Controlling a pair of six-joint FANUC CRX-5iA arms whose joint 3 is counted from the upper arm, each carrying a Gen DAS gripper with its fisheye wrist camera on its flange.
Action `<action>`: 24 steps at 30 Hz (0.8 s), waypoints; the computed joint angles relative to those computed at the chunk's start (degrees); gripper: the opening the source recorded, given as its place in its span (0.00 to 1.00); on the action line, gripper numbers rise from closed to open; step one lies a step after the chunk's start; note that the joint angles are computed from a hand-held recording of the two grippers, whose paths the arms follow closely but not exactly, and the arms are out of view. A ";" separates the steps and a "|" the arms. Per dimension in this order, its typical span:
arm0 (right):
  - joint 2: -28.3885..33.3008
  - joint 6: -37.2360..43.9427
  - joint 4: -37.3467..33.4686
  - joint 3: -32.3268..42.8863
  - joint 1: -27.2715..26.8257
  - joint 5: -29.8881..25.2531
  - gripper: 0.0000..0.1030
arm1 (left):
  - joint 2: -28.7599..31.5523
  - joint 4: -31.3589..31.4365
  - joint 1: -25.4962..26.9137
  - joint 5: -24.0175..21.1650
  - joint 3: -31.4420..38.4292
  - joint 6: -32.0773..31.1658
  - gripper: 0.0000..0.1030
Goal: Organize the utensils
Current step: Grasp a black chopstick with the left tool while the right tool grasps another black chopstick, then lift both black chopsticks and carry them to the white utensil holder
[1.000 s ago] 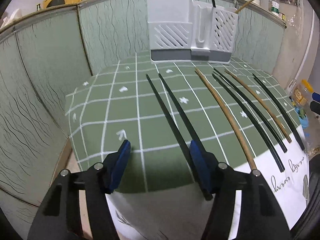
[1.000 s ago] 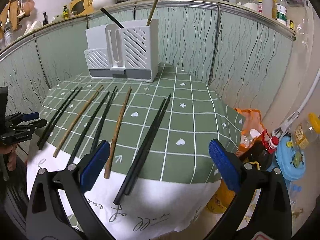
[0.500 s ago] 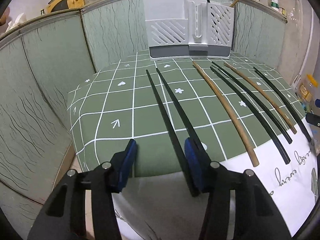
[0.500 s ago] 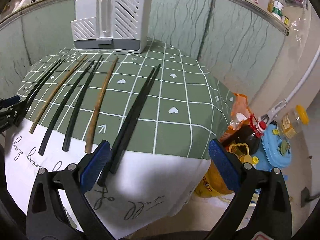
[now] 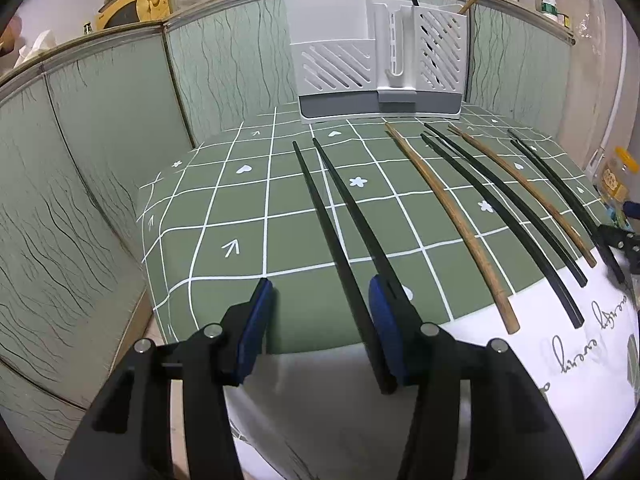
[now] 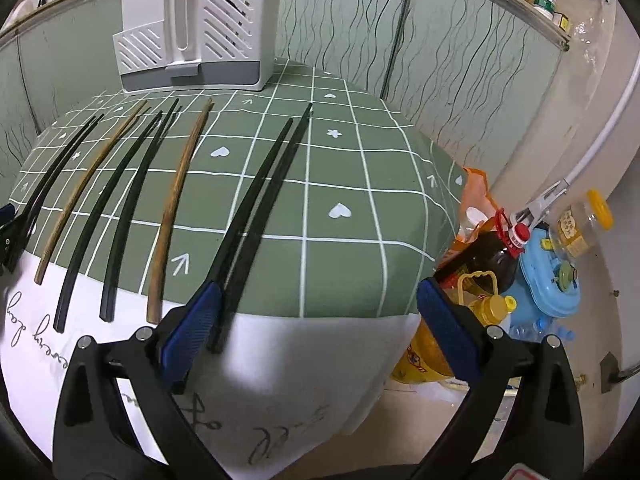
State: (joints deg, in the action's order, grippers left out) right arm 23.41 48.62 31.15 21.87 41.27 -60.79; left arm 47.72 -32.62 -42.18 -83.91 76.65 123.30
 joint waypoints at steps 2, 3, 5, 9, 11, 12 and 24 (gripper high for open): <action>-0.26 -0.61 0.26 -0.83 0.04 1.59 0.82 | 0.05 -0.15 -0.02 0.04 0.06 0.03 0.48; -0.39 -0.64 0.28 -1.11 0.05 2.03 0.81 | 0.04 -0.17 -0.02 0.05 0.05 0.15 0.48; -0.77 -0.98 0.58 -1.91 0.17 3.05 0.74 | 0.06 -0.42 -0.08 -0.11 0.14 0.39 0.42; -1.60 -0.30 -0.73 -2.74 0.35 4.61 0.56 | 0.17 -1.09 -0.30 -0.69 0.53 0.65 0.29; -2.28 -0.10 -2.15 -3.29 0.29 5.70 0.44 | -0.59 -1.43 -0.41 -0.14 -0.81 1.50 0.24; -2.50 -0.40 -2.20 -3.64 0.39 5.99 0.40 | -1.11 -1.68 -0.52 0.28 -1.74 2.13 0.21; -3.84 -2.57 -3.73 -5.36 0.28 8.68 0.06 | -4.06 -2.25 -0.52 2.66 -6.78 6.11 0.06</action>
